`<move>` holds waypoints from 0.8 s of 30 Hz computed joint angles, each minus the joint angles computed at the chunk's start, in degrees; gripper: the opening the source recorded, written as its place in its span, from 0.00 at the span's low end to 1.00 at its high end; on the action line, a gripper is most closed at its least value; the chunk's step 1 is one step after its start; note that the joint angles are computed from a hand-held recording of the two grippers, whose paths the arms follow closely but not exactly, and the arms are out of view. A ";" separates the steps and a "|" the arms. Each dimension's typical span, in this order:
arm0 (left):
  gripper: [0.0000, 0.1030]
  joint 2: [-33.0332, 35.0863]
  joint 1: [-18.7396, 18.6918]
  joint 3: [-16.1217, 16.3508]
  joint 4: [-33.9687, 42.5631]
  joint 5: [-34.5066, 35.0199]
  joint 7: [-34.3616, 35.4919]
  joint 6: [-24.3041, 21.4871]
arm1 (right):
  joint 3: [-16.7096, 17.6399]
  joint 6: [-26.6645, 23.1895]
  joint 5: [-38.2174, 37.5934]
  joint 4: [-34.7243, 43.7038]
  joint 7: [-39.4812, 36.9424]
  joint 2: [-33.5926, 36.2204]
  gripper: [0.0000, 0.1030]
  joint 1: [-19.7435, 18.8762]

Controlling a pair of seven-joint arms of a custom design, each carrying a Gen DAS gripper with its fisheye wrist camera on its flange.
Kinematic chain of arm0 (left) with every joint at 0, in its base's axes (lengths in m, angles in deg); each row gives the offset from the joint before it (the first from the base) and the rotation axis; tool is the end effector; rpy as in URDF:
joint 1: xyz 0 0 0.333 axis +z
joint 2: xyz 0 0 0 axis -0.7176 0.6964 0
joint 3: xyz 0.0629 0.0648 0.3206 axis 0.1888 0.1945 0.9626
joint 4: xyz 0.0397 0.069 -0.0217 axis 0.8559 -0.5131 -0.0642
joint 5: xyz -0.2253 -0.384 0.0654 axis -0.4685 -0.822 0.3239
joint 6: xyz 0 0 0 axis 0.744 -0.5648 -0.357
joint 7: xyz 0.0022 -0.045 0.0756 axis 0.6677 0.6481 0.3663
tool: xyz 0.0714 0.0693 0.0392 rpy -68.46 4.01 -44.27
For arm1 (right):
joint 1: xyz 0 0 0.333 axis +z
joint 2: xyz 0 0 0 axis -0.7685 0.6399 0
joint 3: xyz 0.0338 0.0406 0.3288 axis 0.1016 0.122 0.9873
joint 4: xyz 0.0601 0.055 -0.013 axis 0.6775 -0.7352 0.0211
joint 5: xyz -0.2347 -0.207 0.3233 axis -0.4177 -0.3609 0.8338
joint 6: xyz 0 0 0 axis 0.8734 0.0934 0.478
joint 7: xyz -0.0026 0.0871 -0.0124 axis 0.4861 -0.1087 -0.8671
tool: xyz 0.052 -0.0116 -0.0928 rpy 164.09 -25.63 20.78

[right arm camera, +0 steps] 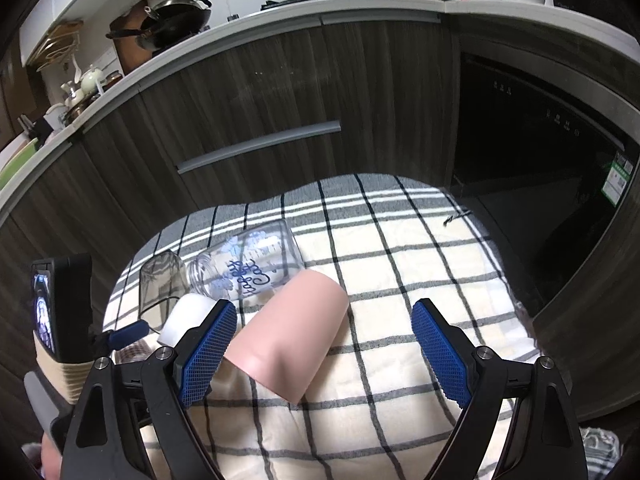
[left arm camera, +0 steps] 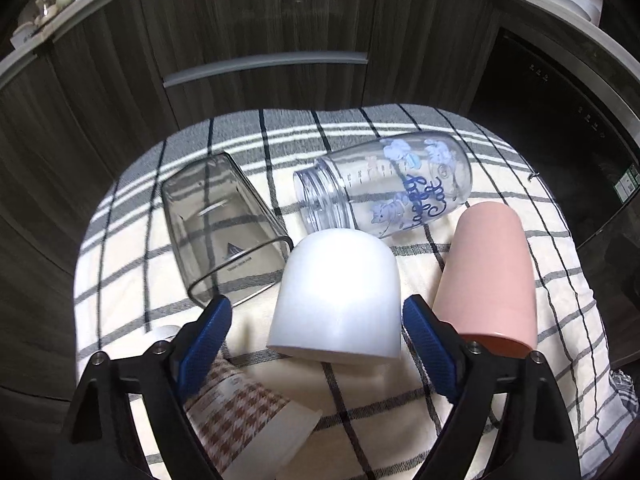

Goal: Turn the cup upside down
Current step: 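Lower the right gripper toward the white mug lying on its side, then close the right gripper on the white mug and lift it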

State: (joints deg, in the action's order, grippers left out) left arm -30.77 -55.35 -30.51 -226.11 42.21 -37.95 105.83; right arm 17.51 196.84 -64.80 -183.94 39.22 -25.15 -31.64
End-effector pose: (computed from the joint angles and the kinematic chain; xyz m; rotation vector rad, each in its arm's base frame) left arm 0.4692 -0.2434 0.4232 -2.0972 1.7174 -0.5162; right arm 0.4641 0.2640 0.4680 -1.8492 1.5603 -0.4351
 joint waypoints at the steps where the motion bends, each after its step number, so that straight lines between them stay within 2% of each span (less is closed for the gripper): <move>1: 0.84 0.36 -0.26 0.39 -0.07 -0.84 0.60 0.74 | -0.07 -0.06 0.12 -0.08 0.03 0.09 0.87 0.04; 4: 0.80 0.97 -0.48 0.68 -0.18 -1.76 1.55 2.04 | 0.29 -0.35 -0.27 0.06 0.57 0.63 0.87 -0.19; 6: 0.72 1.15 -0.84 1.07 -0.37 -3.01 2.77 2.68 | 0.32 -0.62 -0.38 0.08 0.80 0.85 0.87 -0.06; 9: 0.65 1.21 -0.92 1.11 -0.74 -4.32 3.84 3.71 | -0.17 -0.84 0.21 0.07 0.26 1.09 0.87 0.67; 15: 0.65 0.23 -0.14 0.32 -1.33 -3.57 1.98 4.06 | -0.79 -0.95 1.19 -0.39 -0.40 0.60 0.87 1.30; 24: 0.65 -3.43 0.29 -1.82 -1.24 0.36 -1.12 1.70 | -1.72 -1.07 3.57 -2.21 -2.19 -2.60 0.87 2.17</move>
